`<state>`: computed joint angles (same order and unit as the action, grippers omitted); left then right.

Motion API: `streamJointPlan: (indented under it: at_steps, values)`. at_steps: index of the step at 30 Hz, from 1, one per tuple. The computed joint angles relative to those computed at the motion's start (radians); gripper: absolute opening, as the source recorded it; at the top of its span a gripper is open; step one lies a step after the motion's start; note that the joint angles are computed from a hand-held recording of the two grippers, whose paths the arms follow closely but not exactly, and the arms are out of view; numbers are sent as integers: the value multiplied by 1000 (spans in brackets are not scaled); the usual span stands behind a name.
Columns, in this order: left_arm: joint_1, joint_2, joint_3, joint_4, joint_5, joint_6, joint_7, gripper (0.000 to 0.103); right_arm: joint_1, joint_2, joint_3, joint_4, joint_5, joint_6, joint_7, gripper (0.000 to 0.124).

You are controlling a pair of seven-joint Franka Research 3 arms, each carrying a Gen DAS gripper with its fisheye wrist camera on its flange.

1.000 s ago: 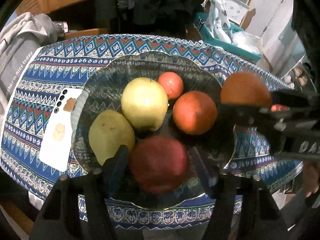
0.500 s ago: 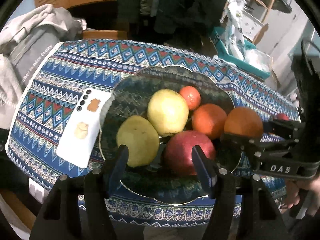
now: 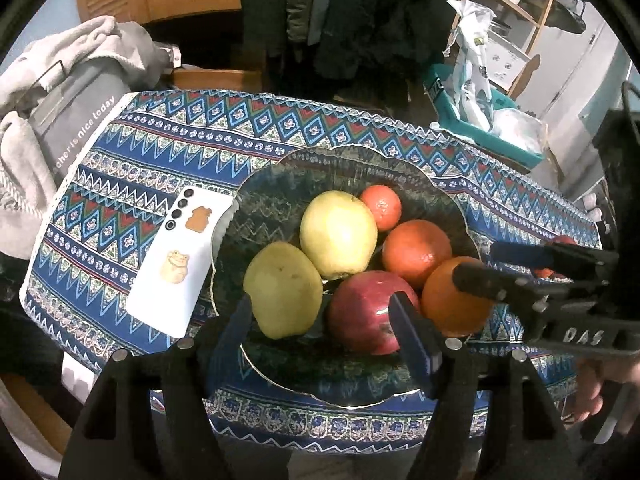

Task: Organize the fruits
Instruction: 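Open the left tool releasing the apple while the right tool releases the orange into the bowl, then move both tools back toward the last red apple and small orange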

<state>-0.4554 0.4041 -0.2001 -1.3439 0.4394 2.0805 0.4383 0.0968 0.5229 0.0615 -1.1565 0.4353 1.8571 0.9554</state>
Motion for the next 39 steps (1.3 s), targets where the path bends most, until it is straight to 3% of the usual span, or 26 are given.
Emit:
streamJointPlan:
  at_steps: [24, 39]
  values:
    - [-93, 75, 25, 216, 108, -68, 56, 77, -12, -169, -39, -139, -59, 227, -61, 70]
    - [-199, 261, 85, 570, 118, -153, 169, 80, -44, -255, -58, -217, -46, 332, -122, 76]
